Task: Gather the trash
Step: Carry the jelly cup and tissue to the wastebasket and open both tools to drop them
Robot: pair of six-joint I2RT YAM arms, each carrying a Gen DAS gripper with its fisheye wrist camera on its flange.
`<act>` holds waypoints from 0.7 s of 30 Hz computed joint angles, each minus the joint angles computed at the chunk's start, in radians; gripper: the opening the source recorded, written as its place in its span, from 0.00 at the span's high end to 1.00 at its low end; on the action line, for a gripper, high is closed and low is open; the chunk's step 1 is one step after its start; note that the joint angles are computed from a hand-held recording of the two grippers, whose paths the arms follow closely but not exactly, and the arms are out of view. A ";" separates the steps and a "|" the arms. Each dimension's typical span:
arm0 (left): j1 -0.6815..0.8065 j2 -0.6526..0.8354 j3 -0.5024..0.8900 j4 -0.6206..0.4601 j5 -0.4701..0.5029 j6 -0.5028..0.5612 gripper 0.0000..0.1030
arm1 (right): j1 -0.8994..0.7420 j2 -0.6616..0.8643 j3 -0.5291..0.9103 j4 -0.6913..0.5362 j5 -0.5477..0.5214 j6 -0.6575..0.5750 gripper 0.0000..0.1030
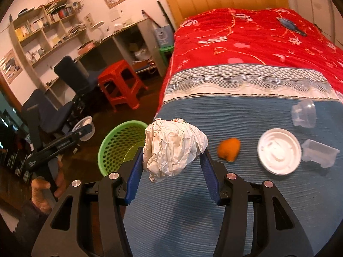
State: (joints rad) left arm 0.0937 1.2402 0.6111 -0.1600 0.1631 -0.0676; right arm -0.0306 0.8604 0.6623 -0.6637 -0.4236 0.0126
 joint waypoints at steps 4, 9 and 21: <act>0.054 0.079 0.013 0.032 0.017 0.023 0.38 | 0.069 0.018 0.001 0.024 0.038 0.041 0.49; 0.087 0.137 0.015 0.075 0.006 0.035 0.25 | 0.145 0.043 0.001 0.054 0.078 0.083 0.49; 0.272 0.064 -0.071 0.065 0.120 0.058 0.23 | 0.392 0.178 0.040 0.172 0.177 0.188 0.49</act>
